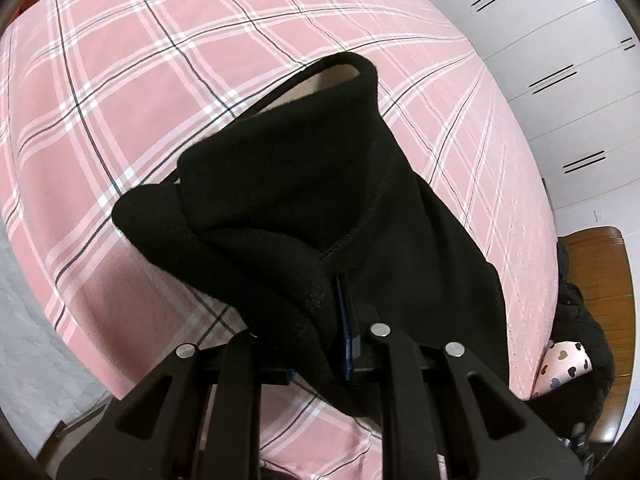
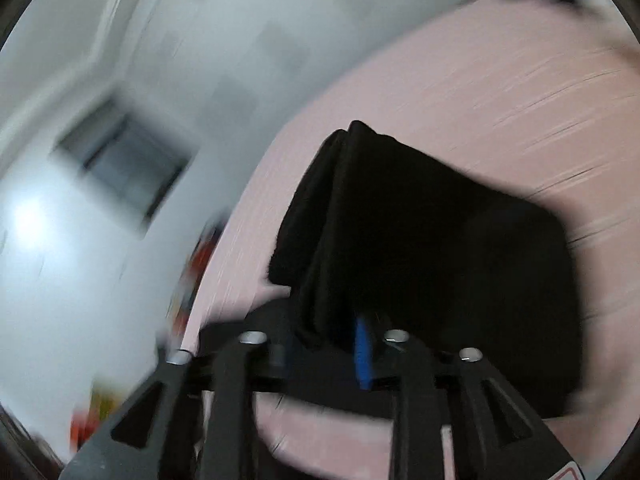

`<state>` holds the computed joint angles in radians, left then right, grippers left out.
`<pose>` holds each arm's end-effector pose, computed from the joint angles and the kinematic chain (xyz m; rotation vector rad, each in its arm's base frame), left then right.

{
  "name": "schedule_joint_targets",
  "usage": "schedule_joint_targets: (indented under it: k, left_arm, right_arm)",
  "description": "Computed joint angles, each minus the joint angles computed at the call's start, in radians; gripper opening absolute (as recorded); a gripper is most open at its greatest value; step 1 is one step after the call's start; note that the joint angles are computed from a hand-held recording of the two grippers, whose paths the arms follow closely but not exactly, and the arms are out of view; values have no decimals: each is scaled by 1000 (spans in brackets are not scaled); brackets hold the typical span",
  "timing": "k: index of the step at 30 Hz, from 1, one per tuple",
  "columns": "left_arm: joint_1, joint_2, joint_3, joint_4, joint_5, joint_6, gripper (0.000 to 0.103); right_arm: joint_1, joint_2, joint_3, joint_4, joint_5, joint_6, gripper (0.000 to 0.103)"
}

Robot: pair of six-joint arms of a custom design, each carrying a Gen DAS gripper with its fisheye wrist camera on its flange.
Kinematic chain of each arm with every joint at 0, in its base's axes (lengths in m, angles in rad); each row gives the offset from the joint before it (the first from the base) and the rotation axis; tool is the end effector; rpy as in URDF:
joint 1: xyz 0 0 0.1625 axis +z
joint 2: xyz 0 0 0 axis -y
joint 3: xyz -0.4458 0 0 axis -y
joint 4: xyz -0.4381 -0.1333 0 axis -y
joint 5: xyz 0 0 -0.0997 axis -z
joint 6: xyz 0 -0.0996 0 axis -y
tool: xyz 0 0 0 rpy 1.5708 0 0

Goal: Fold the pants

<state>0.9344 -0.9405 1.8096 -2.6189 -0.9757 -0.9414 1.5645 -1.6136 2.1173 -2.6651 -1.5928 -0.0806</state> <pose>-0.2391 -0.6419 0.1246 -0.4913 2.6999 -0.7704 0.1279 -0.5037 0.3692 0.1001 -2.9602 0.8987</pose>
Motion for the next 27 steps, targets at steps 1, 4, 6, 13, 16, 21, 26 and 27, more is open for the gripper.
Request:
schedule_joint_targets:
  k: [1,4,6,13,16,21,26,27]
  left_arm:
    - [0,-2,3,-4,-5,-3,16]
    - [8,-9,4,-5,-21,27,16]
    - [10,-8,-1,1,-24,72,16]
    - [20,-11,12,-39,-58,80,16]
    - [20,-17,18,-38,-48,76,16]
    - [1,-2,-5,-5,-18,60,16]
    - [-23,7,-19,15,10,81,16]
    - [-23,13,-25,23,8,87,16]
  right_arm:
    - [40,54,-3,14,-93,-6,45]
    - [58,67,47,-27,-152,16,45]
    - [39,-5,101,-91,-194,83,50]
    - [-139,-195,171,-128,-326,236,71]
    - [-255,-218,187,-79,-145,276,71]
    - [-310,-194,184,-73,-48,259,20]
    - [-316,-289,175,-67,-81,176,16]
    - [-335,-283,169,-32,-81,160,16]
